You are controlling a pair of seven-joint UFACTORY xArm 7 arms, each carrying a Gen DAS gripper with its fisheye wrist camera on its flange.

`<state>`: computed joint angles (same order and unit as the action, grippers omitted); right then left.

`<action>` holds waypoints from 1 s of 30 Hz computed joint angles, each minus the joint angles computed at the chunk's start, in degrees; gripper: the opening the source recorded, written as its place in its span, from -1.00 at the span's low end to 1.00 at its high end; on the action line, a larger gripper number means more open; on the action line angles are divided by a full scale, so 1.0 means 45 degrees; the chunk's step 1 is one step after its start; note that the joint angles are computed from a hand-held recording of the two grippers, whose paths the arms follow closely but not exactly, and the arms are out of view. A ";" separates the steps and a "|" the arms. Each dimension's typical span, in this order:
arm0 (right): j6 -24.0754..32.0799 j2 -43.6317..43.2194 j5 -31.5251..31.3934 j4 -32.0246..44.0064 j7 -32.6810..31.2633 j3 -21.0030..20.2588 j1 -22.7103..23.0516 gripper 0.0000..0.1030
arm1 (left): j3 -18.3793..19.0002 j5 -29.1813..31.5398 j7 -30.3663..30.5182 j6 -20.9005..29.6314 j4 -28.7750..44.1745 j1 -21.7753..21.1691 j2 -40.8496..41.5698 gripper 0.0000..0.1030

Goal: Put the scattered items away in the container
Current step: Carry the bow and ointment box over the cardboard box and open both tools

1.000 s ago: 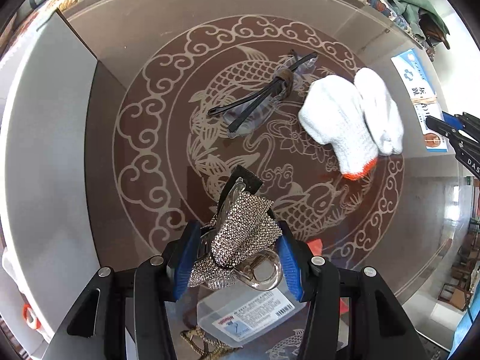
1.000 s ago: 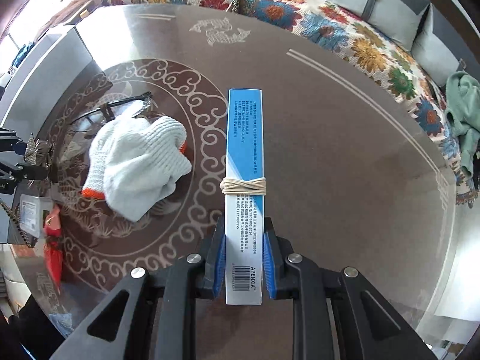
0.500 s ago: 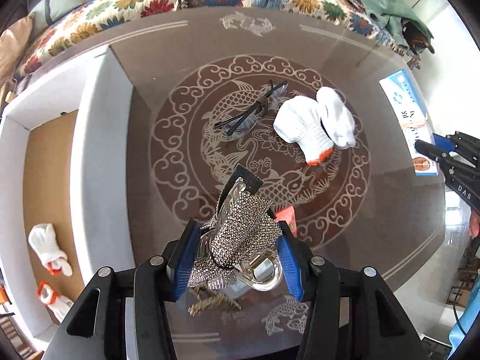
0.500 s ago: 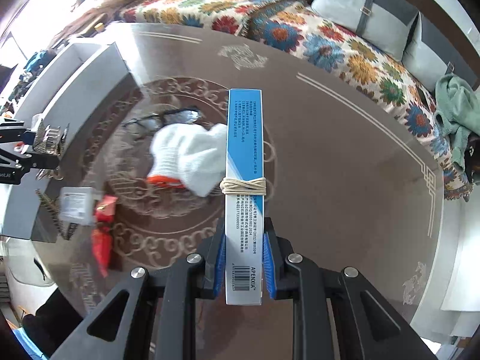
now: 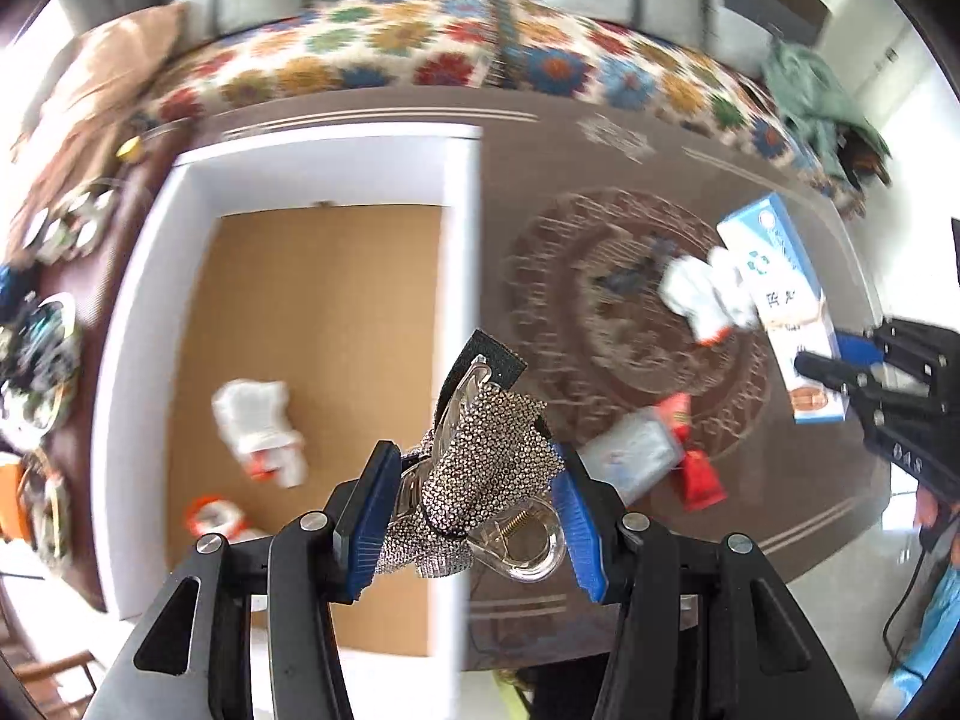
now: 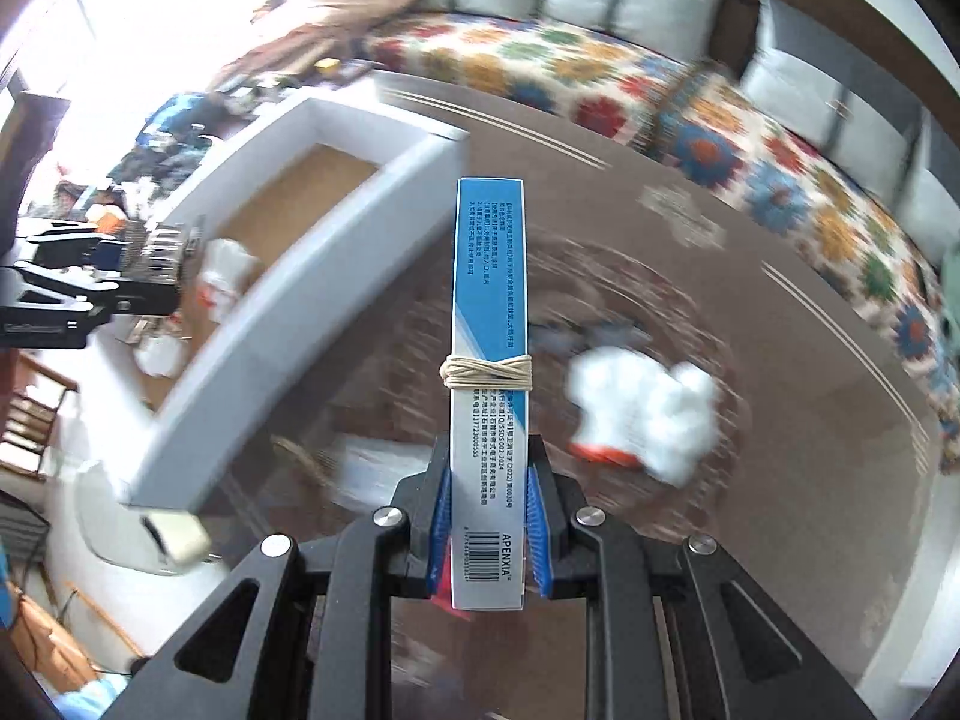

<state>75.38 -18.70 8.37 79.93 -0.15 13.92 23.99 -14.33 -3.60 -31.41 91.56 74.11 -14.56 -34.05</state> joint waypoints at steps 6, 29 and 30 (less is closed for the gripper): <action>-0.0628 0.2512 0.0302 0.2448 0.1863 0.1365 0.1325 -0.58 | 0.1124 0.0538 0.0733 0.1098 -0.0608 0.0760 -0.1572 -0.01; -0.0510 0.8926 -0.2396 0.8302 0.5918 0.0563 0.6419 -0.57 | 0.2987 0.0075 0.2427 0.0465 -0.4384 0.3044 -0.4131 -0.01; -0.0545 0.8988 -0.2345 0.8362 0.5939 0.0535 0.6404 -0.55 | 0.3040 0.0042 0.2405 0.0326 -0.4525 0.3112 -0.4235 -0.01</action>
